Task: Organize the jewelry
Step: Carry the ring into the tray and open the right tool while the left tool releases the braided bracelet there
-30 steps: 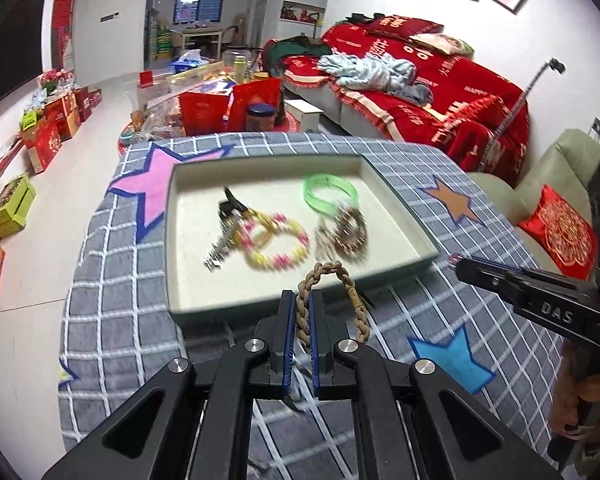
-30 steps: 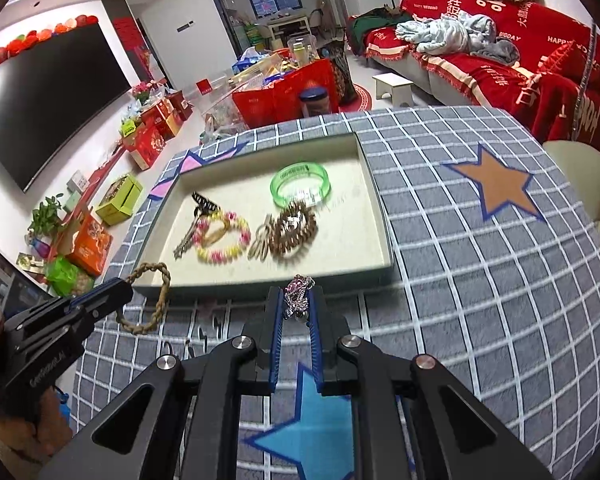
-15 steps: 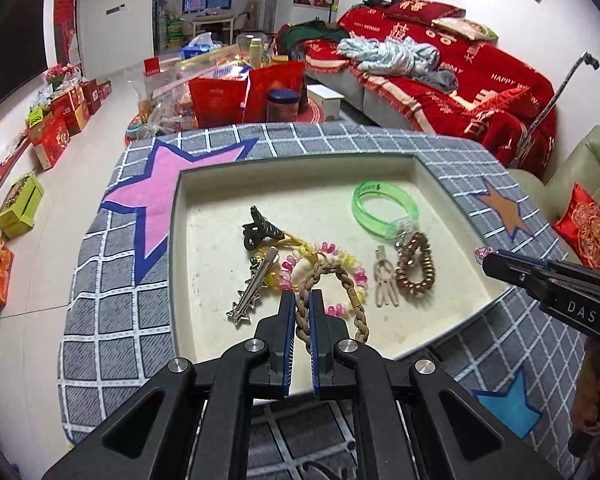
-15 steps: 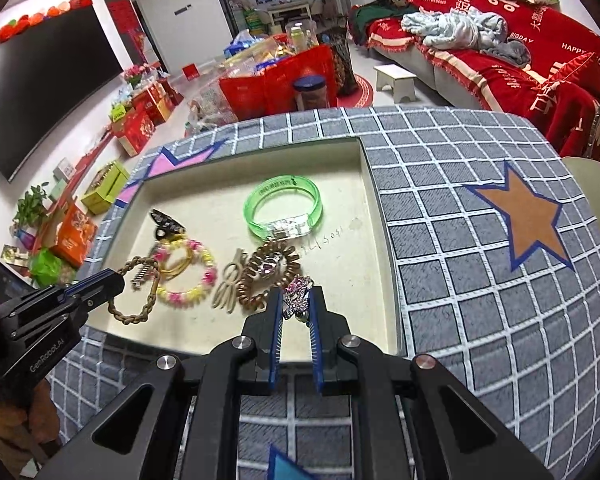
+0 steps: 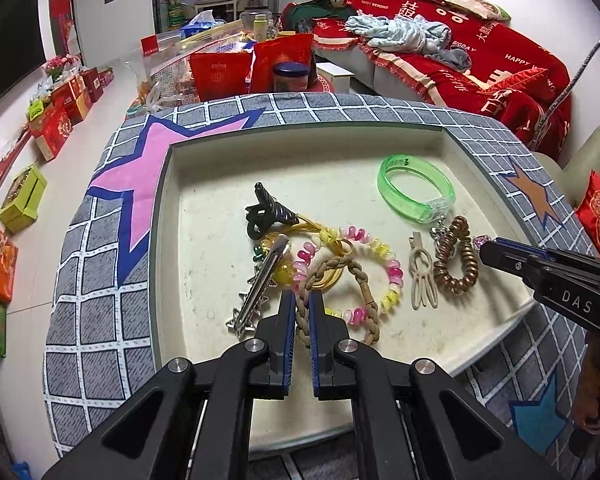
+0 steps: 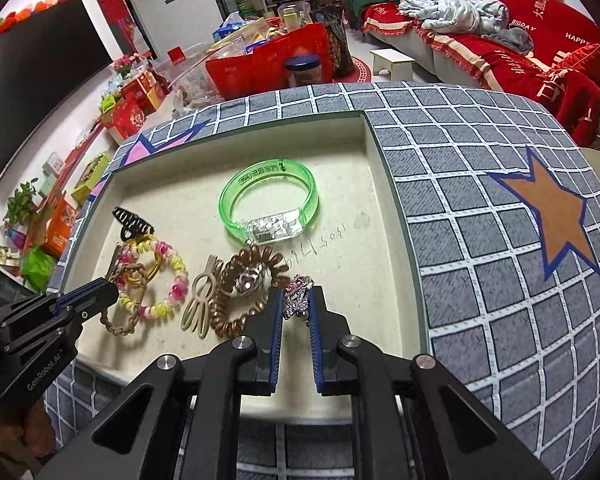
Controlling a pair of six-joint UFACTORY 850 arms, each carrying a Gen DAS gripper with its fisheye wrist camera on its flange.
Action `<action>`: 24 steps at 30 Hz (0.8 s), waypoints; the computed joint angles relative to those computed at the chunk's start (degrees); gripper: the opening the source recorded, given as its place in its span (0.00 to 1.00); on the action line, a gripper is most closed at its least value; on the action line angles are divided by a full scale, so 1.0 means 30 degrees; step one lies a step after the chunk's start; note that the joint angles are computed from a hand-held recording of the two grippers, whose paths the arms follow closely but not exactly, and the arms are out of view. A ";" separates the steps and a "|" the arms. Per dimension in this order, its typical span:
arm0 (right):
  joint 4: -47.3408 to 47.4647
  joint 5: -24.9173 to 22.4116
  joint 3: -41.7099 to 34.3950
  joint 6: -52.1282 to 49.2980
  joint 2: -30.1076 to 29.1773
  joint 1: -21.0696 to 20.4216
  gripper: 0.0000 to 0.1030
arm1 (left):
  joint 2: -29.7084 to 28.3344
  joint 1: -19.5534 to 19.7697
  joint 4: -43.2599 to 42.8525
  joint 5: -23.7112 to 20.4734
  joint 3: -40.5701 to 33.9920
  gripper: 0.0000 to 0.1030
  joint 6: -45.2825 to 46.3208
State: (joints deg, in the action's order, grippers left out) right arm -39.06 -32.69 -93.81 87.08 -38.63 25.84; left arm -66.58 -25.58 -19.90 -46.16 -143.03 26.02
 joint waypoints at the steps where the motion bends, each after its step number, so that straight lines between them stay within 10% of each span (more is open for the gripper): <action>1: 0.0050 0.0001 -0.0115 -0.0035 -0.0088 -0.0053 0.13 | -0.0068 -0.0049 0.0213 0.0133 -0.0084 0.24 -0.0183; 19: 0.0605 -0.0172 -0.0669 -0.0366 -0.0599 -0.0309 0.15 | 0.0645 -0.0383 0.1516 0.1795 0.1307 0.24 -0.0777; 24: 0.0027 0.0185 -0.0268 0.0480 -0.0236 -0.0201 0.46 | 0.1854 -0.0366 0.1232 0.3311 0.3371 0.24 -0.0421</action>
